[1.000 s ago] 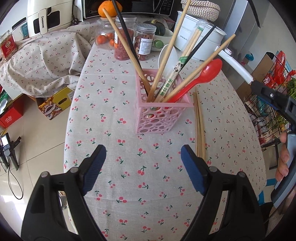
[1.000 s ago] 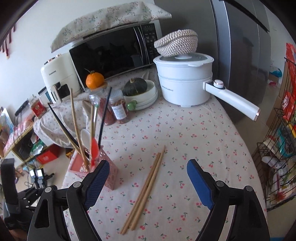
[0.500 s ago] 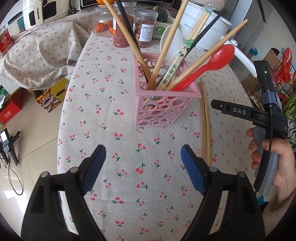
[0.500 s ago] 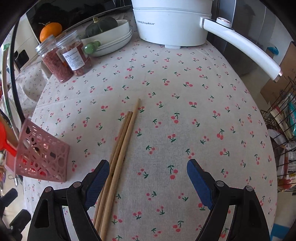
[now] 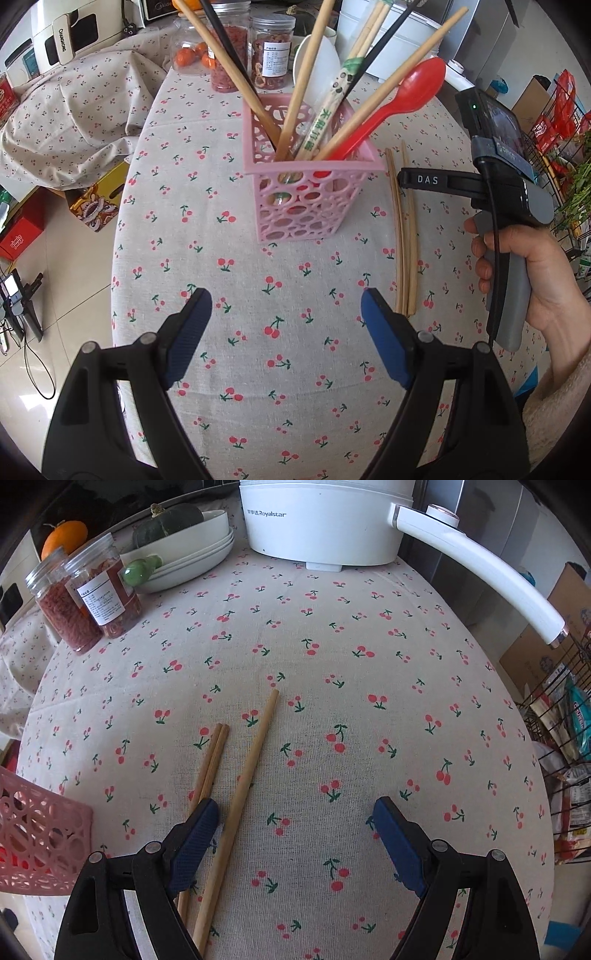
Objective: Organize utensils
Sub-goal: 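Move the right tool to a remaining wooden chopstick and close on it, then close the left tool on the last pair of wooden chopsticks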
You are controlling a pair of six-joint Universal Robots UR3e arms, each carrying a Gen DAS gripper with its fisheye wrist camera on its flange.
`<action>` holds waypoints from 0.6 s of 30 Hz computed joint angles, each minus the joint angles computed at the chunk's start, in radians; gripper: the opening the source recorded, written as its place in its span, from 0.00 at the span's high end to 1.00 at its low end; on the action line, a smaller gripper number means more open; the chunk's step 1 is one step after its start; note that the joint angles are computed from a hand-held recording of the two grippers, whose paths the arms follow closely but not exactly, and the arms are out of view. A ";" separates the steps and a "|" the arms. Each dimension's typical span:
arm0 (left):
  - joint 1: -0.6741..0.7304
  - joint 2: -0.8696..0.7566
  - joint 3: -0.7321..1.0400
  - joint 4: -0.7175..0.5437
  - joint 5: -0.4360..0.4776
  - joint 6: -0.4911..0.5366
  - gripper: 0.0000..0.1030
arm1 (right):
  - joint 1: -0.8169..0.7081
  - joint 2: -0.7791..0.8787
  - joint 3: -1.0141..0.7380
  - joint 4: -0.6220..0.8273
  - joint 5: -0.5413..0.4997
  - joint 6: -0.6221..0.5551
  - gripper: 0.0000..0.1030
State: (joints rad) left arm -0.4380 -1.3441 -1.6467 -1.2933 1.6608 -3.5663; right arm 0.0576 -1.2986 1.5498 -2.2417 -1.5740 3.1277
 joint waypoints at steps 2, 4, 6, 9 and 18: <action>-0.017 -0.010 0.007 -0.003 0.003 -0.002 0.19 | -0.001 0.006 -0.007 -0.006 0.000 0.004 0.22; -0.030 -0.019 0.013 -0.003 0.004 0.005 0.19 | -0.011 0.016 -0.031 0.001 0.013 -0.010 0.43; -0.048 -0.031 0.024 -0.001 0.011 0.005 0.19 | -0.029 0.019 -0.061 0.048 0.037 -0.029 0.75; -0.084 -0.051 0.041 0.009 0.025 -0.002 0.19 | -0.081 -0.013 -0.057 0.125 0.106 -0.067 0.91; -0.241 -0.237 0.167 0.019 0.100 -0.046 0.19 | -0.302 -0.185 0.036 0.286 0.280 -0.194 0.94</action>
